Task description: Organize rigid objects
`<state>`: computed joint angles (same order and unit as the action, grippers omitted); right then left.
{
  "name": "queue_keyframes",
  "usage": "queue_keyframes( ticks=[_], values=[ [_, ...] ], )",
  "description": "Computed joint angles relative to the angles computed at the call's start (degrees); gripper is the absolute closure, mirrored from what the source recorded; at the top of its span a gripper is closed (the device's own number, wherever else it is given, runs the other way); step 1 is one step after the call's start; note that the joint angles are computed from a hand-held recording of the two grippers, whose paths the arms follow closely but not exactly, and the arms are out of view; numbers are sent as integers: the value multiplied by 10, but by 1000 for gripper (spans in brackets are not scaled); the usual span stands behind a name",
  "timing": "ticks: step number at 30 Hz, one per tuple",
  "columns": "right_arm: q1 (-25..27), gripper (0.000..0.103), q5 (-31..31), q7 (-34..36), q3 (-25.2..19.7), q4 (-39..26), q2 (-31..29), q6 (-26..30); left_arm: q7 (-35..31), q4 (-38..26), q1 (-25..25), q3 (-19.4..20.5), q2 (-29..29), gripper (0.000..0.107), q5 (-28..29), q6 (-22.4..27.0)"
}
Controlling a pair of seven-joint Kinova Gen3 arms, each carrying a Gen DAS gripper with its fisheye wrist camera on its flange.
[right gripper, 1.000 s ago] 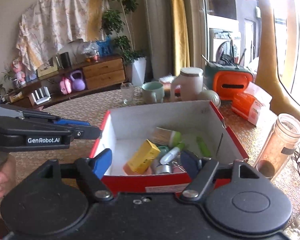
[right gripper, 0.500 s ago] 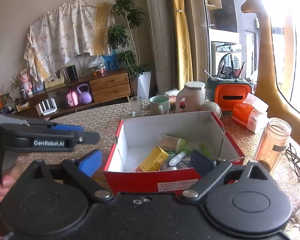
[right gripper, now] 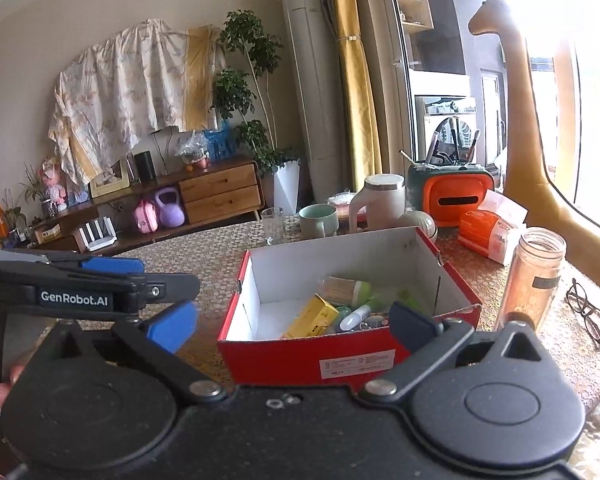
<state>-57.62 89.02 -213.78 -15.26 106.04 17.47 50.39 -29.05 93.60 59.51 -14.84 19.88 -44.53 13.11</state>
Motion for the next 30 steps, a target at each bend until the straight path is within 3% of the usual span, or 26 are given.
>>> queue_keyframes(
  ticks=[3,5,11,15,20,23,30],
  values=[
    [-8,0,3,-12,-2,4,2,18,11,2,10,-7,-1,10,-9,6],
    [-12,0,0,-18,-2,4,2,28,38,11,32,-31,-2,6,-32,-5],
    [-17,0,-10,-31,-4,8,2,40,63,18,57,-51,-4,5,-57,-9],
    [-21,0,-15,-40,-5,10,3,45,73,22,43,-35,-9,5,-61,-9],
    [-22,0,-22,-46,-4,9,5,45,51,27,8,-3,-15,5,-35,-21],
    [-24,0,-28,-42,-3,6,8,45,56,33,22,-25,-14,5,-27,-35],
    [-26,0,-37,-35,2,0,10,41,9,32,26,-34,-9,5,20,-39]
  ],
)
